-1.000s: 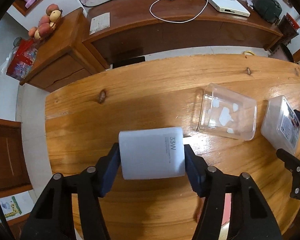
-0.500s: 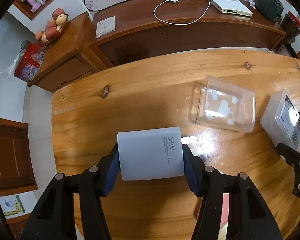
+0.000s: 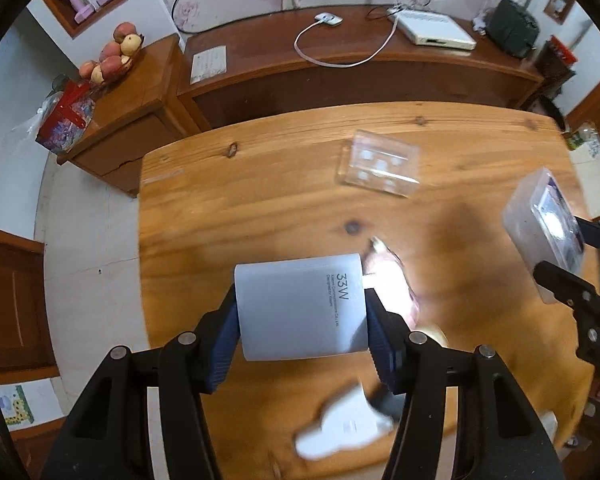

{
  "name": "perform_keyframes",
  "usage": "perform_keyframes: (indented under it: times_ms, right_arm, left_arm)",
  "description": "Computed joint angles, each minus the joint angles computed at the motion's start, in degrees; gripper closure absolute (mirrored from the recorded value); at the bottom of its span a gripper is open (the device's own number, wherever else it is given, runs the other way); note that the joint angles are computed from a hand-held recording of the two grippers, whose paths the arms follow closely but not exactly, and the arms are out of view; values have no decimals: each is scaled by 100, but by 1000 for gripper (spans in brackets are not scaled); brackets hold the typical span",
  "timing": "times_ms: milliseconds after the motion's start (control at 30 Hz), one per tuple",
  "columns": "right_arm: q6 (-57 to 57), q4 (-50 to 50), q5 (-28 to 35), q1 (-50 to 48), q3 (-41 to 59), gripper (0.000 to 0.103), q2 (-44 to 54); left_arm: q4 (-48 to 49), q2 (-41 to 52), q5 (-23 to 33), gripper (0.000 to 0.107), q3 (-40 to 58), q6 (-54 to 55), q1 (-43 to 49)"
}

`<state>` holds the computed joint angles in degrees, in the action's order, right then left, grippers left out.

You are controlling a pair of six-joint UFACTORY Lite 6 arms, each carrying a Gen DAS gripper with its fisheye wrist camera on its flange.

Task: Organize rigid objects
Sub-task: 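Carry the charger and labeled box over the white tray with both tools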

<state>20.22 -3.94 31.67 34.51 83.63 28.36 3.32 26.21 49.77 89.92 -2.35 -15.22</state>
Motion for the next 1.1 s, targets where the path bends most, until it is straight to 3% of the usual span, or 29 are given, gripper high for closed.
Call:
perform_keyframes:
  times_ms: [233,433,733,900,1100]
  right_arm:
    - [1781,-986,301,914,-1163,41,-1723]
    - [4033,-2098,1100,2415,-1700,41,-2819]
    - [7322,-2968,2271,4991,-1962,41,-2910]
    - [8538,-2707,2100,5804,-2295,41,-2583]
    - [9395,-2449,1776,6234,-2450,41,-2084]
  left_arm:
    - [-384,-2303,358,47,-1631,609,134]
    - [-677,-4207,950,47,-2925,942,312]
    - [-1117,-6807,1753,47,-4946,1080,372]
    - [-1453,-7316,1816,47,-5651,832,127]
    - [-1298,-7149,1074,47,-6037,-264,-1234]
